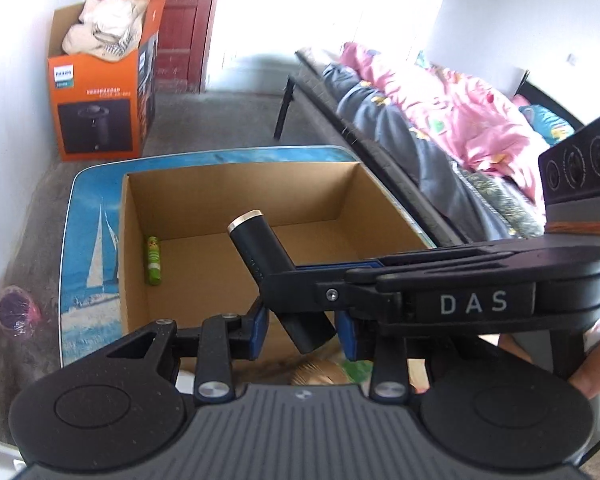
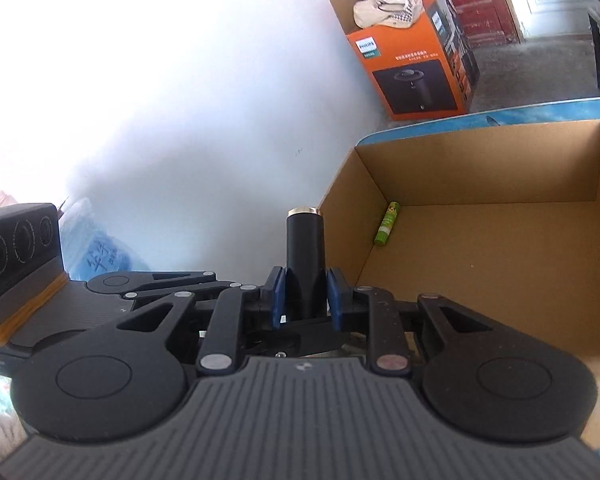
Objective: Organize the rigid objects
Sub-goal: 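Carry the black cylinder into the box and open the right gripper, then move the right gripper to the black key fob and close on it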
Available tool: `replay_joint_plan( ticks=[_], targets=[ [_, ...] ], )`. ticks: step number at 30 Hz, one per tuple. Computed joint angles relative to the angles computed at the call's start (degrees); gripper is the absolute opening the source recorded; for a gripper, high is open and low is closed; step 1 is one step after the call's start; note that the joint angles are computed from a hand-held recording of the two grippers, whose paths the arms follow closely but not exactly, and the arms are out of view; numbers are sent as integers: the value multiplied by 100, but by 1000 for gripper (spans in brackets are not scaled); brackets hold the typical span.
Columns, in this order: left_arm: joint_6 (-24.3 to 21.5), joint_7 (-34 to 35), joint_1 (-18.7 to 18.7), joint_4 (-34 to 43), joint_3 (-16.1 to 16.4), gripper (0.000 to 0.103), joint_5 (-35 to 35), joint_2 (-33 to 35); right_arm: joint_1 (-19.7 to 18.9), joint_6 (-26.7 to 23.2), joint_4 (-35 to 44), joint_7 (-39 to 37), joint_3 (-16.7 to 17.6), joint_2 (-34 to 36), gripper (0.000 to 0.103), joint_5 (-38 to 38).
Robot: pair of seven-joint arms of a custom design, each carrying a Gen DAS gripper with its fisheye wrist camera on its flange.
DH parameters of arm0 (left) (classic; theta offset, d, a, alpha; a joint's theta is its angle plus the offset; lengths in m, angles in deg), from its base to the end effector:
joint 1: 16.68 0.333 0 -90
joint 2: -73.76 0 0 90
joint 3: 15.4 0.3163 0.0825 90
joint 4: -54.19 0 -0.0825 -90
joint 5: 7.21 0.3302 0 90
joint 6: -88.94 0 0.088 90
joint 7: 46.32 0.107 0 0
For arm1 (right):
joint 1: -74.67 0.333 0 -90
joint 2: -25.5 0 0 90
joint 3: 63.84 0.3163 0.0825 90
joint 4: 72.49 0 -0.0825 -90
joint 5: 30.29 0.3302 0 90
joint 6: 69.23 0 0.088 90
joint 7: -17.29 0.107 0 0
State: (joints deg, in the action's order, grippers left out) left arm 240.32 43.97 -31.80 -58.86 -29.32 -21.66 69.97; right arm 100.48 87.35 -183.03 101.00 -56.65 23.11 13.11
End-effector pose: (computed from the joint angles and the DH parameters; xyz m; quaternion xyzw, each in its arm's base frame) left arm 0.4713 -0.2588 0.6009 -0.5362 0.7601 -0.3516 0.1055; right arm 0.4698 0.2754 0.6129 -0.6601 0.5875 0.0304 0.4670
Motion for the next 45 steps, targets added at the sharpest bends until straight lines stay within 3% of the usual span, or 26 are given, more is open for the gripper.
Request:
replay_joint_plan(
  ticks=[7, 12, 17, 22, 27, 34, 38, 42, 45],
  targets=[
    [-1662, -442, 108, 2273, 209, 37, 453, 1793, -643, -1700, 2267, 1268, -23, 1838, 21, -560],
    [-2539, -950, -77, 3542, 416, 37, 995, 2795, -879, -2373, 3513, 2026, 168, 2914, 21, -1083],
    [-3135, -1130, -168, 4344, 503, 39, 1285, 3361, -867, -2860, 4553, 2687, 267, 3707, 21, -1775],
    [-3050, -1227, -282, 4253, 572, 41, 1580, 3307, -1014, -3073, 4945, 3020, 469, 4049, 23, -1763],
    [-2650, -1204, -157, 3639, 482, 46, 1391, 2878, -1191, -2667, 4127, 2840, 587, 3508, 37, -1449],
    [-1594, -967, 91, 2071, 310, 52, 919, 1658, -1547, -1834, 2458, 1890, 713, 2025, 39, -372],
    [-773, -231, 261, 910, 135, 59, 46, 692, -1617, -1427, 1063, 680, 618, 613, 40, 861],
    [-190, 739, 143, -150, 97, 64, -952, -204, -1372, -898, -634, -494, 276, -1170, 41, 1982],
    [115, 1404, -121, -782, 130, 66, -1538, -655, -1172, -271, -1820, -605, 228, -2325, 43, 2105]
  ],
)
